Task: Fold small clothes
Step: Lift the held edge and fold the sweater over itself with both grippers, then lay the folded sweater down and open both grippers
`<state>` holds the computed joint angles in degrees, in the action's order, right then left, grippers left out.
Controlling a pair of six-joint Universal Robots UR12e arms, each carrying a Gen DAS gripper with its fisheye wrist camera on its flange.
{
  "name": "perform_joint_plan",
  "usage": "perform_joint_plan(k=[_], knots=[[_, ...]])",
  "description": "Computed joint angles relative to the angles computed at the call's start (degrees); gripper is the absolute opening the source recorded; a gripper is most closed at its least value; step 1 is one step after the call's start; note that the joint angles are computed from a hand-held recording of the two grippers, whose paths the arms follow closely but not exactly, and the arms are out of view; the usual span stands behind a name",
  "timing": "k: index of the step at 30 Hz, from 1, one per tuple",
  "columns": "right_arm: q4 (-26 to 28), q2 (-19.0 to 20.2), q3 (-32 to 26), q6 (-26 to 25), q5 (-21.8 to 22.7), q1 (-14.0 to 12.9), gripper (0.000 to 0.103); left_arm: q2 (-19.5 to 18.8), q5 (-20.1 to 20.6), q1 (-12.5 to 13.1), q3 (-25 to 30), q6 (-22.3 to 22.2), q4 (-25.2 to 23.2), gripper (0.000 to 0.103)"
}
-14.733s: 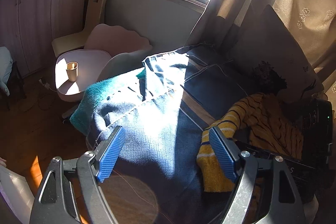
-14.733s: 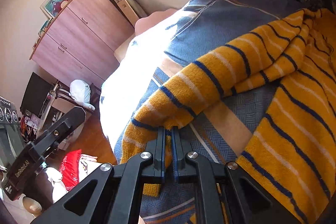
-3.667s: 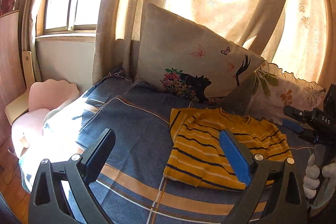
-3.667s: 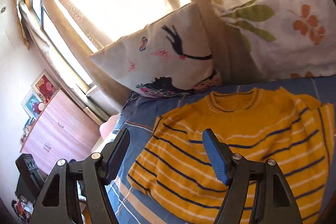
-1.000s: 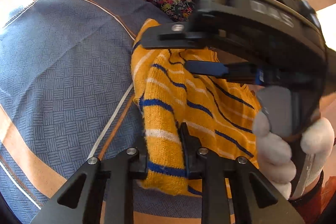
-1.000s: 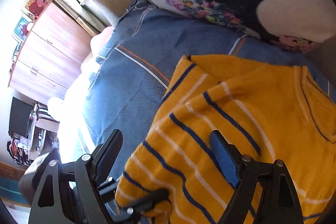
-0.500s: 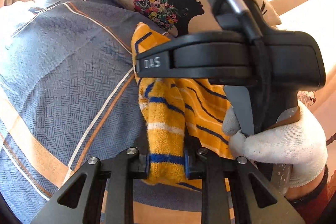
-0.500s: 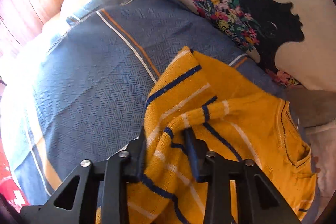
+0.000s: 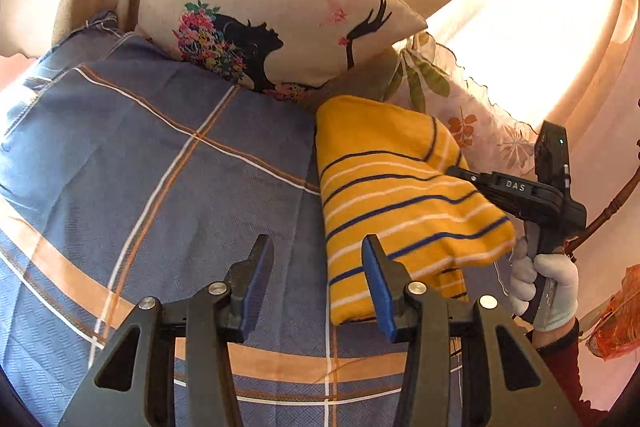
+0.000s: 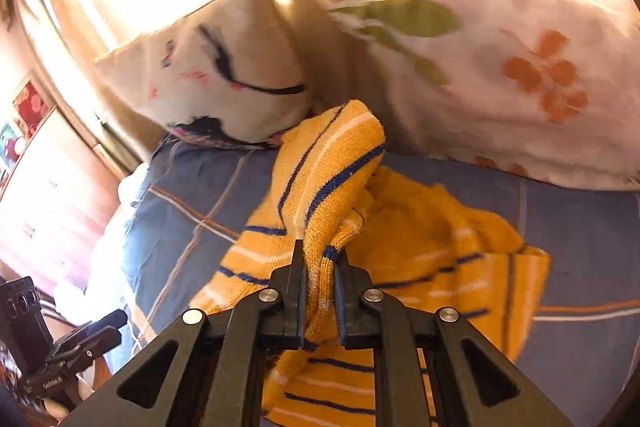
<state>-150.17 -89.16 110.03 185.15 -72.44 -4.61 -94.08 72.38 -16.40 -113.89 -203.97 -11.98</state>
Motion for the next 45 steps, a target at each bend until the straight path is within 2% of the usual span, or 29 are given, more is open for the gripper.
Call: perform_joint_plan(k=[4, 6, 10, 11, 13, 14, 15, 16, 17, 18, 20, 24, 26, 30, 31, 32, 33, 34, 35, 36, 40, 41, 43, 45], knots=[[2.09, -3.65, 4.79, 2.40, -0.68, -5.99, 0.012, -1.48, -0.67, -1.71, 1.77, 1.63, -3.04, 0.044], [3.16, -4.45, 6.55, 2.75, -0.72, -7.56, 0.012, -2.91, -1.39, -2.39, 3.27, 2.68, -4.65, 0.044], [2.13, -4.69, 8.66, 3.59, 0.87, -8.54, 0.016, -5.20, -2.08, -3.64, 6.45, 3.87, -8.12, 0.044], [0.48, -3.60, 8.53, 3.87, 0.77, -8.17, 0.019, -5.67, -1.91, -3.97, 7.22, 4.13, -8.94, 0.044], [-2.01, -3.98, 9.20, 4.45, 1.09, -8.42, 0.024, -6.62, -1.53, -4.45, 8.83, 4.57, -10.43, 0.045], [-3.30, -4.02, 9.32, 4.86, 1.70, -8.56, 0.035, -7.11, -1.71, -4.52, 9.59, 4.65, -10.90, 0.048], [-4.67, -4.44, 9.71, 5.20, 3.14, -9.20, 0.052, -7.62, -1.92, -4.53, 10.33, 4.77, -11.27, 0.051], [-6.42, -4.50, 10.03, 5.91, 4.71, -9.73, 0.062, -8.32, -1.92, -4.56, 11.26, 4.87, -11.67, 0.060], [-8.17, -4.10, 10.15, 6.90, 5.84, -9.97, 0.078, -8.86, -2.03, -4.40, 11.95, 4.97, -12.05, 0.067], [-9.18, -3.89, 10.25, 7.83, 6.83, -10.40, 0.084, -9.65, -2.43, -4.17, 12.66, 4.59, -11.72, 0.069], [-8.90, -2.84, 9.71, 8.83, 8.45, -10.91, 0.084, -11.54, -4.79, -3.52, 14.59, 4.48, -12.20, 0.078], [-8.74, 0.49, 8.58, 10.91, 11.63, -11.20, 0.084, -15.30, -7.59, -3.40, 18.93, 6.26, -15.59, 0.079], [-9.30, 2.73, 7.61, 11.86, 12.36, -10.57, 0.084, -16.47, -8.70, -3.68, 19.95, 6.79, -15.54, 0.083], [-11.10, 4.91, 7.19, 12.79, 15.37, -9.95, 0.083, -18.44, -16.66, -3.22, 21.23, 4.27, -17.35, 0.083], [-11.75, 5.18, 7.10, 12.97, 16.18, -9.74, 0.079, -18.72, -18.13, -3.12, 21.49, 3.67, -18.59, 0.072], [-11.23, 5.32, 6.91, 13.09, 17.76, -9.70, 0.064, -18.63, -18.18, -3.14, 21.31, 3.09, -18.42, 0.064], [-10.86, 5.27, 6.71, 13.68, 19.18, -9.64, 0.055, -18.27, -17.80, -3.11, 20.99, 3.06, -17.83, 0.060], [-11.33, 5.20, 6.65, 14.27, 20.32, -9.56, 0.052, -17.83, -18.41, -2.83, 20.65, 3.05, -17.42, 0.049], [-12.01, 5.07, 6.62, 14.54, 21.43, -9.56, 0.048, -17.35, -19.39, -2.40, 20.32, 2.88, -17.18, 0.044], [-12.70, 4.88, 6.50, 14.75, 22.13, -9.43, 0.046, -16.78, -19.73, -2.02, 20.07, 2.61, -16.91, 0.044], [-16.65, 4.98, 5.74, 15.27, 23.76, -8.58, 0.046, -14.96, -16.74, -0.97, 19.69, 2.55, -15.54, 0.044], [-16.80, 5.21, 5.27, 14.93, 22.38, -7.99, 0.047, -14.69, -14.82, -0.81, 19.63, 2.22, -15.80, 0.046], [-15.98, 5.57, 4.39, 15.66, 16.48, -6.59, 0.049, -14.17, -9.24, -0.69, 19.51, 0.30, -17.21, 0.047], [-15.22, 5.33, 4.03, 17.28, 10.00, -5.64, 0.057, -13.31, -6.50, -0.26, 18.60, -0.11, -18.00, 0.047]])
